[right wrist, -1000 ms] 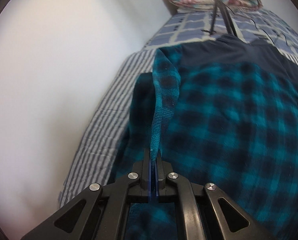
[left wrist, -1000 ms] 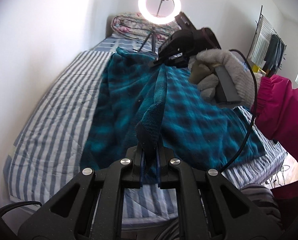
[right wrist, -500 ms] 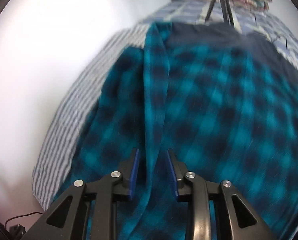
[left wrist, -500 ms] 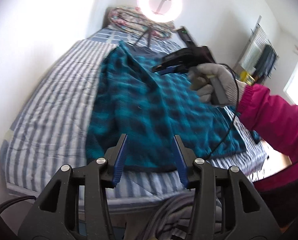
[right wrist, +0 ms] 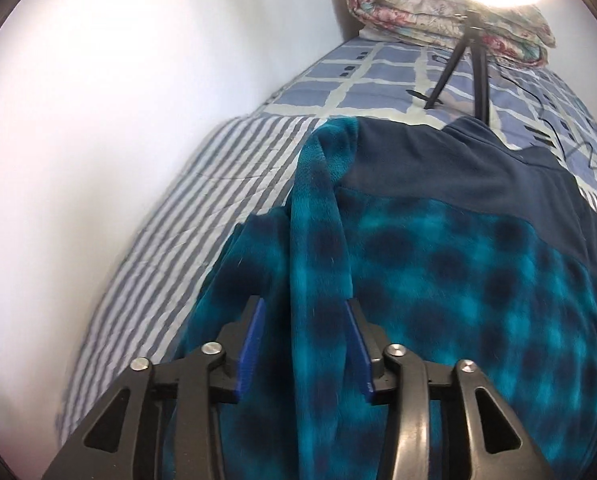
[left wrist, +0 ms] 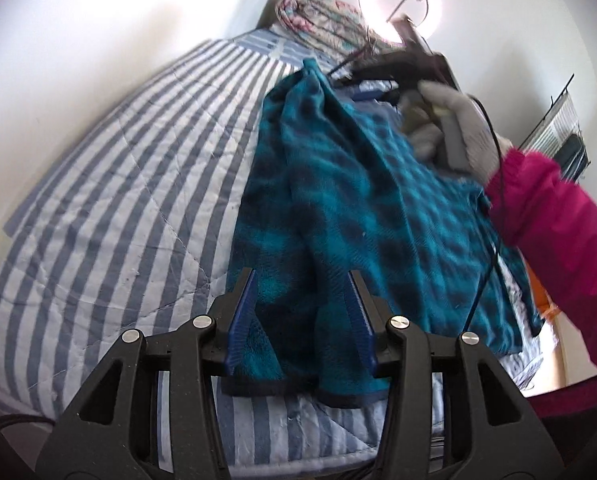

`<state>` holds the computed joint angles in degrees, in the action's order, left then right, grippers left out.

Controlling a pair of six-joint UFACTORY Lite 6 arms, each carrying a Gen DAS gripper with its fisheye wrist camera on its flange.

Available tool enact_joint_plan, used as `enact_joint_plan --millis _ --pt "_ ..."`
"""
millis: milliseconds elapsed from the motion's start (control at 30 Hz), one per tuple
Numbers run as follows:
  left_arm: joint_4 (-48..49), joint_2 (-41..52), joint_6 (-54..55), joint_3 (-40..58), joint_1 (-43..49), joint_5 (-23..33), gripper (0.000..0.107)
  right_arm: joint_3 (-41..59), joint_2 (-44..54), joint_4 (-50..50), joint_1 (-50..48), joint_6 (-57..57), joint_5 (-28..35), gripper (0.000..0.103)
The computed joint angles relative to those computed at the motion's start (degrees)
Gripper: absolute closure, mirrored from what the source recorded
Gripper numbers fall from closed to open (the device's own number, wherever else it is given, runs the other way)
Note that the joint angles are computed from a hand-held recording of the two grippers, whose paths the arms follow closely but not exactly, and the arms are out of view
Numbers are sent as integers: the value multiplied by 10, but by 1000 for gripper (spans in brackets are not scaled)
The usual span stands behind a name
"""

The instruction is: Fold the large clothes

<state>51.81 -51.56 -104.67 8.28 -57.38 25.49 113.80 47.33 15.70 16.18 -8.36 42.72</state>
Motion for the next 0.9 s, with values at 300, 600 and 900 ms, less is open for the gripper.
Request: enact_joint_plan --millis 300,600,900 --pt "211 157 -189 8 38 -106 90 182 160 -11 -11 19 59 83" --pt "338 240 -334 26 -8 -74 97 136 143 273 -117 -176 98 97" --pt "205 160 -217 4 -16 -62 97 112 139 -60 -83 54 16 62"
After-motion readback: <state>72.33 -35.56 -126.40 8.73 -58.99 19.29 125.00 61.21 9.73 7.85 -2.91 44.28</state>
